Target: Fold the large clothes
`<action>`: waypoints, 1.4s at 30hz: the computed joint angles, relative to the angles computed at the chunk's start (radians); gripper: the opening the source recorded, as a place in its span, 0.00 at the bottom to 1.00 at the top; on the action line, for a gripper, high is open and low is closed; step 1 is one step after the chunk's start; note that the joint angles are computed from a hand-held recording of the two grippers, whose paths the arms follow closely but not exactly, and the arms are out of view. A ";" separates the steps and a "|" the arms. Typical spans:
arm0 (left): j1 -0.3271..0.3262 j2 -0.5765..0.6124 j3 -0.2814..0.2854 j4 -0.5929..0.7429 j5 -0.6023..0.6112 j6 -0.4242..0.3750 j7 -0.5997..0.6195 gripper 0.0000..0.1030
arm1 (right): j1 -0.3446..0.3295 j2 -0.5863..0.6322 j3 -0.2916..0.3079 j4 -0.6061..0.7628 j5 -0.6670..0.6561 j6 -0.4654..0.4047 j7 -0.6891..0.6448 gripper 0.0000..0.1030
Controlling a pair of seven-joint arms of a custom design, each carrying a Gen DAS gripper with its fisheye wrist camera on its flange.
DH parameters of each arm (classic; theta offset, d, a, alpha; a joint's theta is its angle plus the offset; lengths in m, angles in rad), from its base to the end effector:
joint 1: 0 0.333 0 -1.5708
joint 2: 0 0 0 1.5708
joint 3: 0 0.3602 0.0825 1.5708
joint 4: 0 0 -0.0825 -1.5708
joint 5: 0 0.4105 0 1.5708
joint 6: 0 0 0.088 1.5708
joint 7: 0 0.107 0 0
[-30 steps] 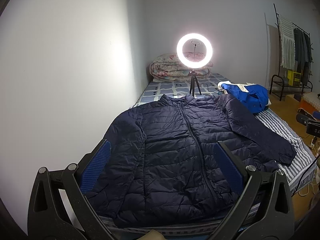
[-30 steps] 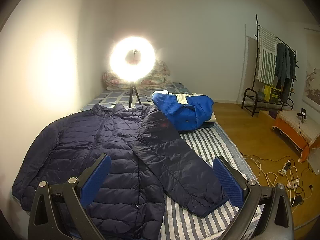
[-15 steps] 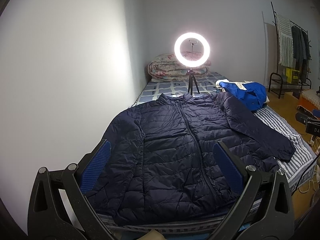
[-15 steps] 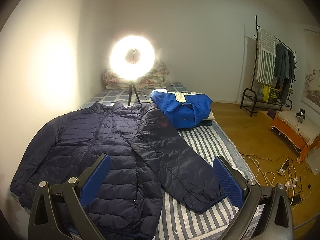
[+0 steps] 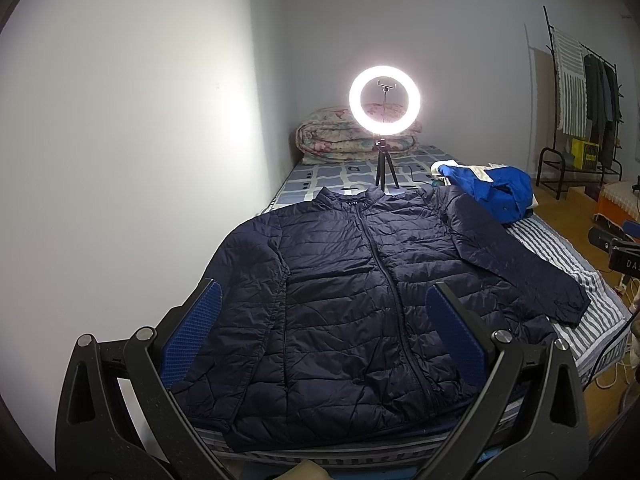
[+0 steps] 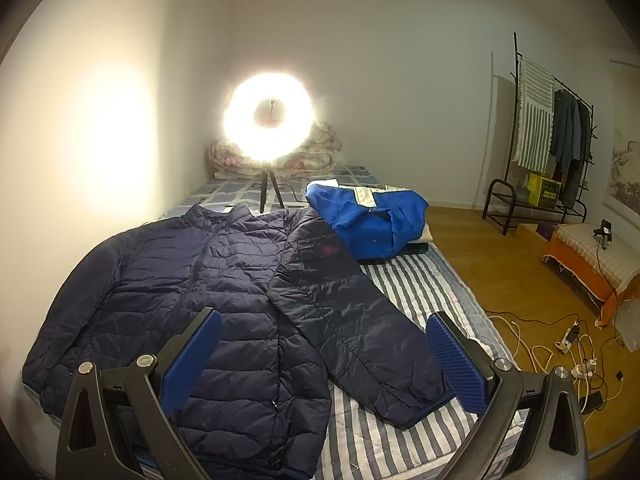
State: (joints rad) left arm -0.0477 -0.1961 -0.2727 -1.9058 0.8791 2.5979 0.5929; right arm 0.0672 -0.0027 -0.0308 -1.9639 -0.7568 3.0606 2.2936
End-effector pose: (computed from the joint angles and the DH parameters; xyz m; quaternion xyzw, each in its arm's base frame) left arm 0.5299 -0.2102 0.7155 -0.6192 0.5756 -0.3240 0.4247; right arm 0.6172 0.0768 0.6234 -0.6087 0.5885 -0.3918 0.3601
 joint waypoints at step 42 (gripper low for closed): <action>0.108 -0.122 0.020 -0.147 0.007 -0.018 -0.057 1.00 | 0.116 0.055 0.020 0.087 -0.102 -0.037 0.031 1.00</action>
